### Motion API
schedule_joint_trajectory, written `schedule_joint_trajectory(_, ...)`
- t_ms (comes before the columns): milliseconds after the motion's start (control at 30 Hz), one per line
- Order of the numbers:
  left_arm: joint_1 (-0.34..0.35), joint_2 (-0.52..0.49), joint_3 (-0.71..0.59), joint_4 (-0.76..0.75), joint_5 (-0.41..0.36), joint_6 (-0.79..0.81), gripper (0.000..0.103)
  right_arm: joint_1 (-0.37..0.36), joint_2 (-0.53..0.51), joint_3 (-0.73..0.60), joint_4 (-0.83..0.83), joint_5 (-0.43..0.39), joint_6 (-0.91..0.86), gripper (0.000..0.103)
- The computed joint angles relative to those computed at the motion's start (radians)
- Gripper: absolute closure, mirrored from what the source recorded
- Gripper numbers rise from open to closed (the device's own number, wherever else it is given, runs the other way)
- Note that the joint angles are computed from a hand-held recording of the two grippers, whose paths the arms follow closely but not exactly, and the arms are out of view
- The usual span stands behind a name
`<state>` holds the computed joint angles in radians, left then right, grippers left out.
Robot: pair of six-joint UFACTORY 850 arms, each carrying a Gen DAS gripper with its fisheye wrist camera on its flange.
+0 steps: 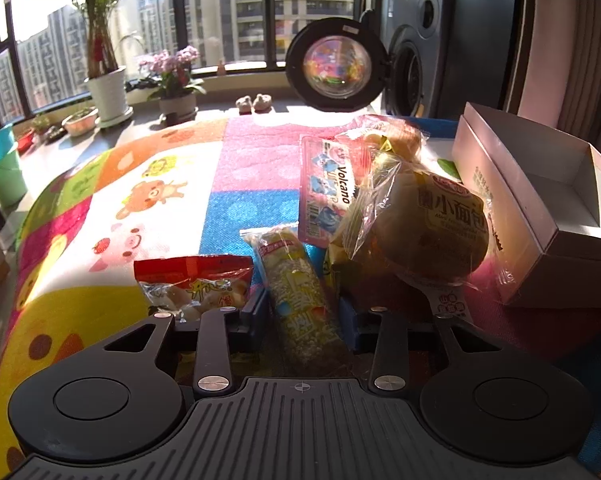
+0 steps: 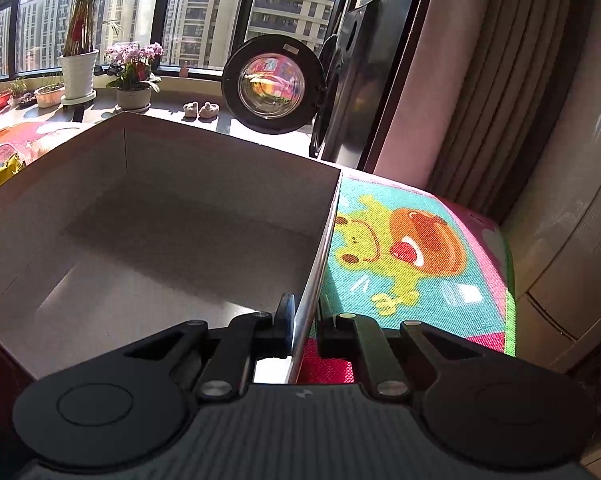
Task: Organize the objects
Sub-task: 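Grasp the yellow corn-stick bag from the snack pile with the left gripper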
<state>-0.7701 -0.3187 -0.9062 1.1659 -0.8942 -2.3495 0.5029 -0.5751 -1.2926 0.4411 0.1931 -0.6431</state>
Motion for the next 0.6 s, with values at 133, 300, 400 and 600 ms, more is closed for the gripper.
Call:
schedule_joint_trajectory(133,0.049,0.016,0.008,0.001,0.042,-0.011,0.063,0.0,0.001,0.003,0.0,0.007,0.002,0.094)
schedule_joint_trajectory(300,0.064,0.003,0.003,0.018,0.029,-0.012,0.068,0.0,0.002,0.007,-0.009,0.013,0.015,0.094)
schedule_joint_trajectory(400,0.045,-0.005,-0.01,-0.016,-0.002,0.031,0.071,0.0,0.002,0.006,0.003,0.011,0.005,0.094)
schedule_joint_trajectory(600,-0.009,0.029,-0.007,-0.079,-0.014,0.129,0.071,0.001,0.001,0.001,0.021,0.001,-0.013,0.094)
